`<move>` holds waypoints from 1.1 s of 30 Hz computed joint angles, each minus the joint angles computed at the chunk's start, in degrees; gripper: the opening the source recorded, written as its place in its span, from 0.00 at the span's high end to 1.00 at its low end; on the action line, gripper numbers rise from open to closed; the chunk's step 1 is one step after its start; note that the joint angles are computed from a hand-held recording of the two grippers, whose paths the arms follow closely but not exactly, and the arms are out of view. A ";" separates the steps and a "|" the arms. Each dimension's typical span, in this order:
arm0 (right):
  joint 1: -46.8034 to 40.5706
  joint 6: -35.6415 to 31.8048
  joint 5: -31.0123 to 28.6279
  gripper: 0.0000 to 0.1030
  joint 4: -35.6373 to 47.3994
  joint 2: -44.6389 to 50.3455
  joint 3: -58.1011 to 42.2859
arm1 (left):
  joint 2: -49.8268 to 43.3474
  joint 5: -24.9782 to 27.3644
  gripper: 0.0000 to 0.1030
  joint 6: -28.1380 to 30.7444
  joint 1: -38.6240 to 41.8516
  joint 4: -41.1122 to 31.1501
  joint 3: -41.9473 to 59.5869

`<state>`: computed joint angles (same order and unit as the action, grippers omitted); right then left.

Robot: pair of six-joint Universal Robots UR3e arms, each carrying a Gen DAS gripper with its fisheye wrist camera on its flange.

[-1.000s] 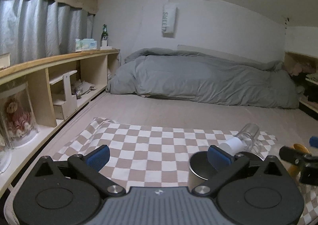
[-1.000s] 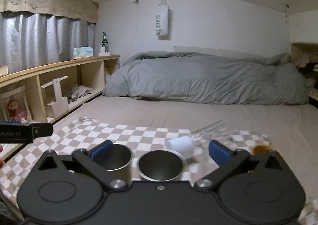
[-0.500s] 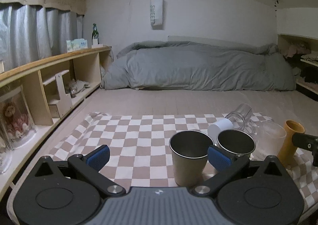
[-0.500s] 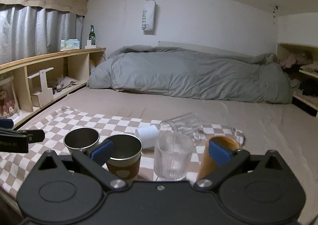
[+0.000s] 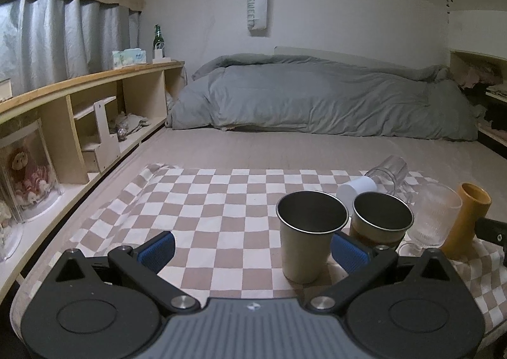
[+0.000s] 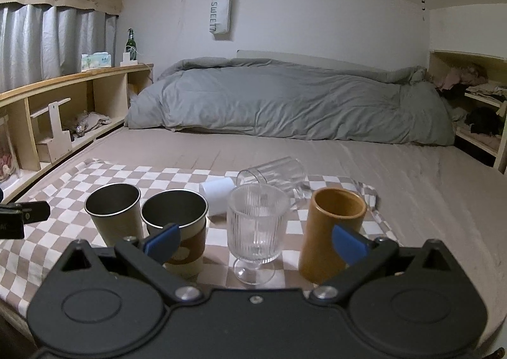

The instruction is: Flip cup upright

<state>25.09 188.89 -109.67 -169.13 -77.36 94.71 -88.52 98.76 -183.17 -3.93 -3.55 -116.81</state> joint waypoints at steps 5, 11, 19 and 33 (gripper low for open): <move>-0.08 -0.07 0.11 0.00 -0.21 -0.10 0.24 | 0.49 -0.95 0.00 0.30 0.66 -0.02 -0.50; 0.00 0.13 0.05 0.00 0.19 -0.04 0.04 | 0.25 -0.91 0.00 0.14 0.49 0.27 -0.64; -0.06 0.29 0.16 0.00 0.28 0.05 -0.03 | -0.51 -0.08 0.00 -0.19 -0.21 0.33 -0.13; -0.31 0.39 0.45 0.00 0.02 0.17 0.11 | -0.52 -0.15 0.00 -0.15 -0.18 0.36 -0.11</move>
